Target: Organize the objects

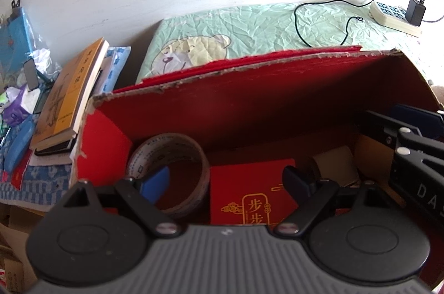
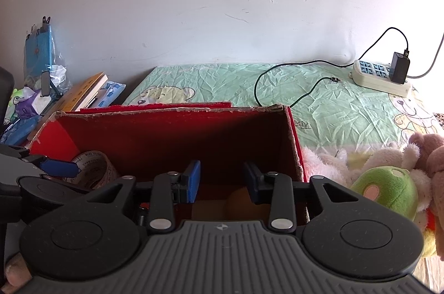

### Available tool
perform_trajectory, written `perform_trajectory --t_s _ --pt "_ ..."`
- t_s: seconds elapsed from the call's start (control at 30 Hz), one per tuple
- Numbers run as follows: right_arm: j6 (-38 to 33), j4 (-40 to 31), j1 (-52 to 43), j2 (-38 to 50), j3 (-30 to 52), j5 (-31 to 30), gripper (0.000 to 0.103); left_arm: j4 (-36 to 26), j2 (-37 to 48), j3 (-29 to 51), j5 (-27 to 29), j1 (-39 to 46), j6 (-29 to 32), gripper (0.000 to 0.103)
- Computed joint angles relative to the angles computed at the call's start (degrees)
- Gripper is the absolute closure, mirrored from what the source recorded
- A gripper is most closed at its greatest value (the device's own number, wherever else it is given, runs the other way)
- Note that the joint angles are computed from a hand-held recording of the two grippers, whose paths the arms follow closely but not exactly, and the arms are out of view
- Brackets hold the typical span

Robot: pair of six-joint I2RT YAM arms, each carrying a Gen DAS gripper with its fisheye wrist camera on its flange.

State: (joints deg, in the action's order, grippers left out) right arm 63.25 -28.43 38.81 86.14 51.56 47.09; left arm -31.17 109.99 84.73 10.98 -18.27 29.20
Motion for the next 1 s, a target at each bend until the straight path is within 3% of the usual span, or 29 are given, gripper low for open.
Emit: perform_trajectory --t_s 1.0 --pt "-0.3 0.7 0.2 -0.6 -0.7 0.0 0.065 4.1 -1.7 -3.1 -2.3 -0.6 0.2 0.013"
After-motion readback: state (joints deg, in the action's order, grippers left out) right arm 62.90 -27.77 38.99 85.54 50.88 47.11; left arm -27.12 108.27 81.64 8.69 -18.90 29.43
